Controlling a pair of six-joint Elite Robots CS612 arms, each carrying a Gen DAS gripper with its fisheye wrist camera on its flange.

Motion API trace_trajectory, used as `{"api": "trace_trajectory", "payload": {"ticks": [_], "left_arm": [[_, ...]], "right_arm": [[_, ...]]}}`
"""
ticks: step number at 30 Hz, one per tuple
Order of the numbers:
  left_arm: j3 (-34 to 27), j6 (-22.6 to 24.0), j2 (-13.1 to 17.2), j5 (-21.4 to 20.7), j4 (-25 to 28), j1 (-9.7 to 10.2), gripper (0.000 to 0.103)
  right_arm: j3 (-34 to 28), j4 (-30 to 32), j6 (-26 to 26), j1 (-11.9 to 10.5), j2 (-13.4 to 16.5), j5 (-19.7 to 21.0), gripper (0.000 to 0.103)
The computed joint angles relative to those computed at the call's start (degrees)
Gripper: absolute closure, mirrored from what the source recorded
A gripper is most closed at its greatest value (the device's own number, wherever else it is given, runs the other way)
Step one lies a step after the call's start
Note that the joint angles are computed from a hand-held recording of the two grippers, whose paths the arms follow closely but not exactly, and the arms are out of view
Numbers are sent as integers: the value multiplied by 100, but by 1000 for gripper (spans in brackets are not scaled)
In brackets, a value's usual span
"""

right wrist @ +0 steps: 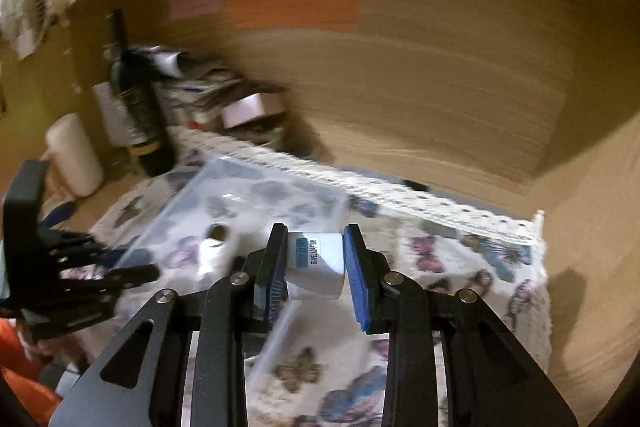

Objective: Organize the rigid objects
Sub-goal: 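Carry the white adapter into the box and open the right gripper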

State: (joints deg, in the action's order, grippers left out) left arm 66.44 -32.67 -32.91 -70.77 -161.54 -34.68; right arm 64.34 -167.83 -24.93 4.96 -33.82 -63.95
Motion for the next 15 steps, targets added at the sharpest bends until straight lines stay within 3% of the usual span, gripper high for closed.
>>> {"api": "trace_trajectory", "payload": {"ticks": [5,15], "left_arm": [[-1,3,0,5,-2,0,84],[-4,26,1,39,17,-3,84]], "right_arm": [[-42,508,-448,81,52,136,77],[-258,1494,-971,208,158,8,77]]}}
